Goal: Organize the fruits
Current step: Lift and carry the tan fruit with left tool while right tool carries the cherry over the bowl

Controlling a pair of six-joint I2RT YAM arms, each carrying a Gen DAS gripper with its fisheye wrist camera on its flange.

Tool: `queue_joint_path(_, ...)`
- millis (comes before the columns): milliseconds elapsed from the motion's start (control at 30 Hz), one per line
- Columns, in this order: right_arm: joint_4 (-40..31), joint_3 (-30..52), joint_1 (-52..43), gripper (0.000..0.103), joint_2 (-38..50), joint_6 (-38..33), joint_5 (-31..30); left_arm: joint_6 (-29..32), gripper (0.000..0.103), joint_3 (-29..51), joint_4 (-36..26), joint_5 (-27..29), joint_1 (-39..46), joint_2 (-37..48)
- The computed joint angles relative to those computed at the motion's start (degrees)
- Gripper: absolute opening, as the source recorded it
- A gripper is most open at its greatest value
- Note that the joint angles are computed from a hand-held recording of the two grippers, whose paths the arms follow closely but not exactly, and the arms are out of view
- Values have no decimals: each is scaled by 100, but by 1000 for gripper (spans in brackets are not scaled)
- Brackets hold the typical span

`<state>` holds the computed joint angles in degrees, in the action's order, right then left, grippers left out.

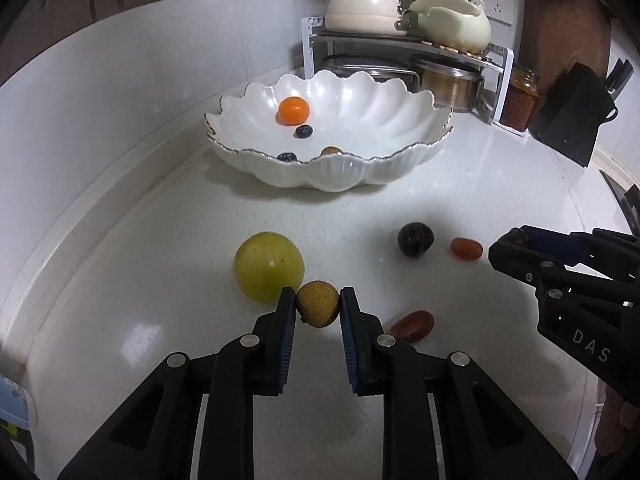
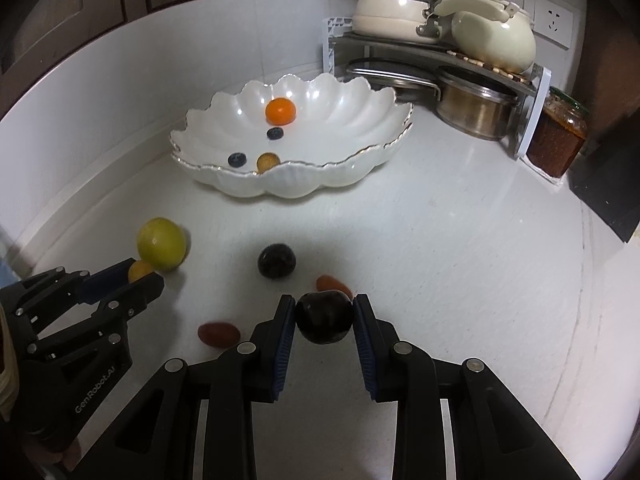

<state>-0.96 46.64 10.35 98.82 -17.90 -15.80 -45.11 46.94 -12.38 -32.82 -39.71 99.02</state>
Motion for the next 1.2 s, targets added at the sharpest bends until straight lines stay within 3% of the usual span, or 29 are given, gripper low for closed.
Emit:
queue_joint_path(467, -90, 352, -15, 31, 1, 102, 26, 195, 23, 311, -178, -34, 198, -61)
queue_joint_path(1200, -340, 1471, 50, 31, 390, 298, 15, 981, 23, 1095, -199, 91, 871, 52)
